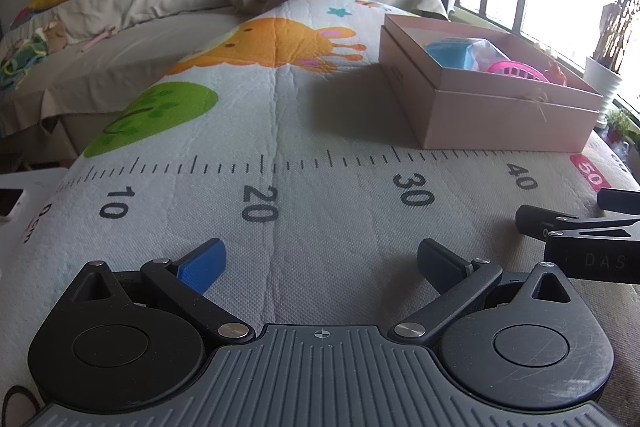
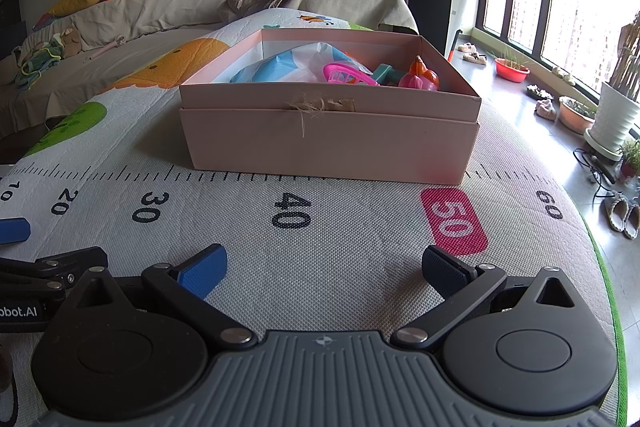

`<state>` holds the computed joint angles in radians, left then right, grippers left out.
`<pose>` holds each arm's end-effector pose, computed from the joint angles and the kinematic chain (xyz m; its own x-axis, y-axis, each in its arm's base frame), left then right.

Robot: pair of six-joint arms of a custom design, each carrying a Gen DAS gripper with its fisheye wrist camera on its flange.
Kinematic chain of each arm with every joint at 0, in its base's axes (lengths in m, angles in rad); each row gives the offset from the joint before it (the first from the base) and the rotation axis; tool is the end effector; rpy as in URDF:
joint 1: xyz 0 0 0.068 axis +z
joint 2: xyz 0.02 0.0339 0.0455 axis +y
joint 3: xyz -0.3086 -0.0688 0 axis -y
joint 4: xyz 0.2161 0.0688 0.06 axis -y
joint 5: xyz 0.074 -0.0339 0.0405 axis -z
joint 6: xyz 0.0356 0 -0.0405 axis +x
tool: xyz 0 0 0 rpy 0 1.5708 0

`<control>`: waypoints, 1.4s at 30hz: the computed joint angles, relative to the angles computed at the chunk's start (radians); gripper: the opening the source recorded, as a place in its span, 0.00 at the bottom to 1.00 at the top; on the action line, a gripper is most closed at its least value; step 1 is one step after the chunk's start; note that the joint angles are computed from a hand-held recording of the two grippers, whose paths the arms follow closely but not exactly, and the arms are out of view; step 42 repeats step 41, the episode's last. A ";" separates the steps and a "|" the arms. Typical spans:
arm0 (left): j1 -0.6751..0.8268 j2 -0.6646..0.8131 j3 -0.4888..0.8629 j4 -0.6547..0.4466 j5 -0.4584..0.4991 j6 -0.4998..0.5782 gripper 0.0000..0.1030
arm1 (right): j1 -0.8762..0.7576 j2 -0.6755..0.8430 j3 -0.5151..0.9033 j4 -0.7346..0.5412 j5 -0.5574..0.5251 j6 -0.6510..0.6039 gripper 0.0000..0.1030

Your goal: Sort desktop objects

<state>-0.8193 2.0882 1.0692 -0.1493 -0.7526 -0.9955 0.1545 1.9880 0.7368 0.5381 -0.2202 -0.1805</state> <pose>0.2746 -0.2583 0.1371 -0.6359 -0.2165 -0.7408 -0.3363 0.9416 0.0135 0.3468 0.0619 0.1382 -0.5796 -0.2676 -0.7697 -0.4244 0.9055 0.0048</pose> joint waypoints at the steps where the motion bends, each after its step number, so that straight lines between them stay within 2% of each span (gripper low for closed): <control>1: -0.001 -0.001 -0.003 0.004 -0.001 0.000 1.00 | 0.001 0.000 0.000 0.000 0.001 0.000 1.00; 10: 0.002 -0.009 -0.025 0.030 0.000 0.003 1.00 | 0.001 0.000 0.000 0.000 0.001 0.001 1.00; 42: 0.005 -0.012 -0.014 0.017 0.018 0.026 1.00 | 0.001 0.000 -0.001 0.001 0.000 0.000 1.00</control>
